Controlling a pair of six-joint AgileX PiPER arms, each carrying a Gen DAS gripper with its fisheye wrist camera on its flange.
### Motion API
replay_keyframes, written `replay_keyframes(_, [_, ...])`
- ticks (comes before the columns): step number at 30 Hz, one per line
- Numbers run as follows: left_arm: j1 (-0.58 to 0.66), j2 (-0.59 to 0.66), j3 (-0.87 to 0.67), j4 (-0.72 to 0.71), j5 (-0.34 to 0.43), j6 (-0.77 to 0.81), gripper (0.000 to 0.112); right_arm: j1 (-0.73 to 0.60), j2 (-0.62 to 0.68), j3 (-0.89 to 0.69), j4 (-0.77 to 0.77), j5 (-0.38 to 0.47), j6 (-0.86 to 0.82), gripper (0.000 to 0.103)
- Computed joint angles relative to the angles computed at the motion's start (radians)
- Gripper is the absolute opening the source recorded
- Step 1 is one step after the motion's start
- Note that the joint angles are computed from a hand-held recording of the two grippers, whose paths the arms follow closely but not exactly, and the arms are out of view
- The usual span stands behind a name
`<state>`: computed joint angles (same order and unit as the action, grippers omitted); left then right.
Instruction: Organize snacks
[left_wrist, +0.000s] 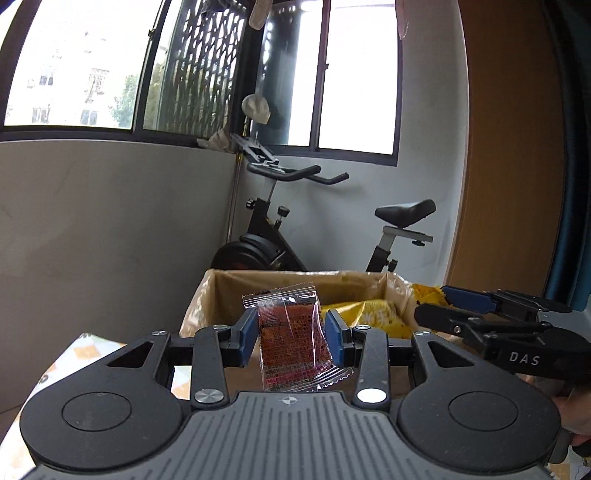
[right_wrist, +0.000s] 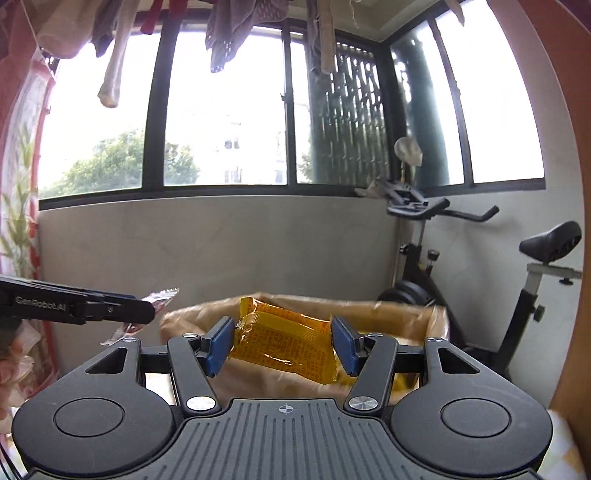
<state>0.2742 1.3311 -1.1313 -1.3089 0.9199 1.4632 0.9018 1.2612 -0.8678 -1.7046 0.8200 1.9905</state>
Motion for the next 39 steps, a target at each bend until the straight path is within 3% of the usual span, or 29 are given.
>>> replay_keyframes(3, [-0.113, 0.074, -0.111, 0.074, -0.078, -0.103, 0.042, -0.138, 0.049, -0.106, 0.146, -0.109, -0.126, 0.054])
replay_keyframes(10, [-0.264, 0.208, -0.242, 0.271, -0.244, -0.283, 0.042, -0.266, 0.173, -0.212, 0.296, -0.207, -0.219, 0.054])
replay_keyframes(12, [-0.272, 0.233, -0.267, 0.323, -0.255, -0.326, 0.043, -0.277, 0.194, -0.236, 0.344, -0.217, -0.266, 0.054])
replay_keyframes(15, [-0.283, 0.255, -0.294, 0.381, -0.258, -0.392, 0.051, -0.271, 0.217, -0.271, 0.422, -0.183, -0.324, 0.059])
replay_keyframes(16, [-0.278, 0.264, -0.31, 0.404, -0.241, -0.423, 0.064, -0.261, 0.217, -0.278, 0.444, -0.166, -0.341, 0.061])
replay_keyframes(18, [-0.25, 0.285, -0.341, 0.39, -0.187, -0.435, 0.079, -0.24, 0.215, -0.279, 0.444, -0.138, -0.347, 0.064])
replay_keyframes(21, [-0.219, 0.272, -0.331, 0.359, -0.172, -0.404, 0.091, -0.214, 0.205, -0.293, 0.46, -0.097, -0.369, 0.076])
replay_keyframes(24, [-0.234, 0.243, -0.337, 0.467, -0.212, -0.502, 0.093, -0.192, 0.187, -0.306, 0.475, -0.064, -0.373, 0.086])
replay_keyframes(27, [-0.21, 0.244, -0.391, 0.491, -0.14, -0.536, 0.094, -0.168, 0.16, -0.313, 0.483, -0.032, -0.365, 0.095])
replay_keyframes(30, [-0.184, 0.208, -0.379, 0.473, -0.122, -0.517, 0.096, -0.134, 0.145, -0.346, 0.516, 0.029, -0.399, 0.102])
replay_keyframes(35, [-0.167, 0.131, -0.357, 0.502, -0.116, -0.522, 0.097, -0.05, 0.127, -0.419, 0.549, 0.18, -0.454, 0.103])
replay_keyframes(39, [-0.183, 0.052, -0.331, 0.615, -0.155, -0.583, 0.097, 0.056, 0.121, -0.486, 0.555, 0.332, -0.49, 0.103])
